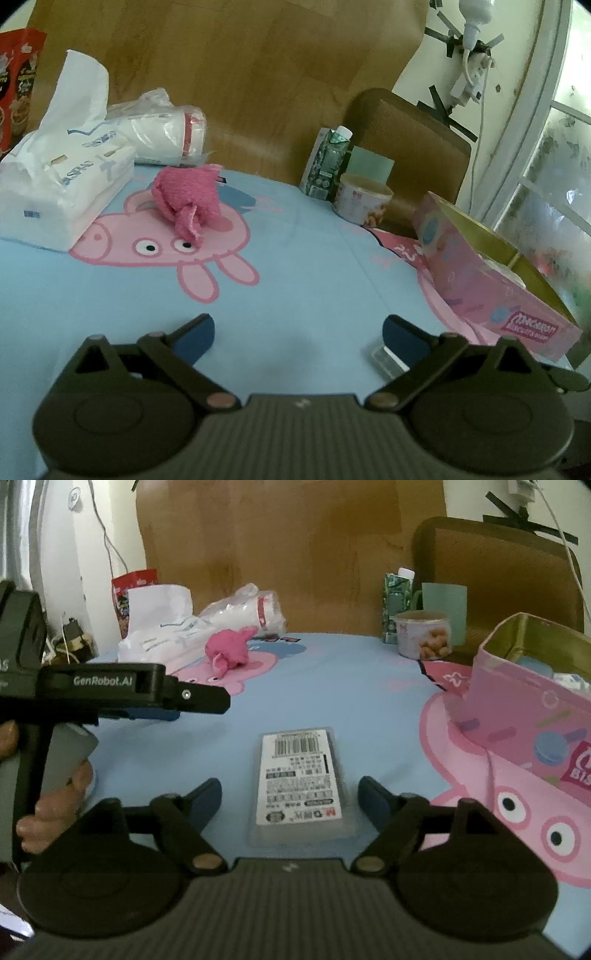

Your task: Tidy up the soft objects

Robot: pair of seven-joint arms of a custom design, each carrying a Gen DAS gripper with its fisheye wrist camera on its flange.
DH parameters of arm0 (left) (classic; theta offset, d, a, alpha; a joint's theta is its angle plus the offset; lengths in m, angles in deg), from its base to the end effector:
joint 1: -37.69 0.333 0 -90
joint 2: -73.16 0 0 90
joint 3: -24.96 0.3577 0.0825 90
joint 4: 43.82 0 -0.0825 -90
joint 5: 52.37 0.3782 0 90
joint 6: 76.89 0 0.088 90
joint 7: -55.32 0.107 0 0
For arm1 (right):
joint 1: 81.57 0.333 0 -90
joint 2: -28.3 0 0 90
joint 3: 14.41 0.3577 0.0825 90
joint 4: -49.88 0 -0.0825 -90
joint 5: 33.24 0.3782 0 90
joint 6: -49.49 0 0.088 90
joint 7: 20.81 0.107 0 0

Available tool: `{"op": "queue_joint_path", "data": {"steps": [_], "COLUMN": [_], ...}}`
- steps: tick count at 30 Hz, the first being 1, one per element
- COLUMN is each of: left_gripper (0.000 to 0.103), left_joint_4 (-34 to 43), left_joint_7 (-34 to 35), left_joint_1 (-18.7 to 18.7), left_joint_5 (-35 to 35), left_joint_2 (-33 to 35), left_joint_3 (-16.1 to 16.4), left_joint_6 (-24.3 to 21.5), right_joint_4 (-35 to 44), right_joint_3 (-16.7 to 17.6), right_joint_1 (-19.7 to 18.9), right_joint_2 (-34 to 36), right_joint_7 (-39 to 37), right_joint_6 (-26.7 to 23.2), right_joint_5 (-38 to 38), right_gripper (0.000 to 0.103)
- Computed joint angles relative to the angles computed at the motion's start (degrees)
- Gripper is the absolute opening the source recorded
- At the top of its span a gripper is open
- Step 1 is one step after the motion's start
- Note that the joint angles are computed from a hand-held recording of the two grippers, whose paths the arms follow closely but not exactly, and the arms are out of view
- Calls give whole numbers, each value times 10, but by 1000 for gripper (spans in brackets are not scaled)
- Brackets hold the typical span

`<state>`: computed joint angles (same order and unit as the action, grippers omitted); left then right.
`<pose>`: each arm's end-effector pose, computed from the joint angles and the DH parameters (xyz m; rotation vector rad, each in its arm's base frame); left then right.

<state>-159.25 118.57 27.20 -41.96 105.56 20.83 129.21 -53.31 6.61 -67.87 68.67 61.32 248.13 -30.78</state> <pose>0.6428 -0.1835 0.3337 -1.7650 1.7014 -1.2567 0.6293 0.3581 0.3310 -1.8533 1.1175 -0.4321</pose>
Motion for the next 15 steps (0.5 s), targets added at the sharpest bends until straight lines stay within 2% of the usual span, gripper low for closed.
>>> {"op": "queue_joint_path", "data": {"steps": [2,6,12,13,15], "left_gripper": [102,102,102,102,101], "left_joint_4": [3,1,17,25,39], "left_joint_7": [-7,-37,-115,-128,-144], "left_joint_1": [19,57,144,161,183], "left_joint_5": [23,69,191,214,243], "left_joint_2": [1,-1,13,20,30], "left_joint_3": [-17,-54,-153,-175,-206], "left_joint_6": [-3,-12,-44,-55,-79], "right_joint_4": [-1,-8,-20,-22,-28], "right_joint_3": [-13,4,10,10,16], "right_joint_1": [11,-8,-17,-17,-25], "right_joint_2": [-3,-2,-3,-3,-2], "right_joint_7": [-3,-3,-2,-2,0], "right_joint_6": [0,5,19,22,32], "right_joint_5": [7,-9,-27,-30,-42], "right_gripper": [83,80,67,59,59]}}
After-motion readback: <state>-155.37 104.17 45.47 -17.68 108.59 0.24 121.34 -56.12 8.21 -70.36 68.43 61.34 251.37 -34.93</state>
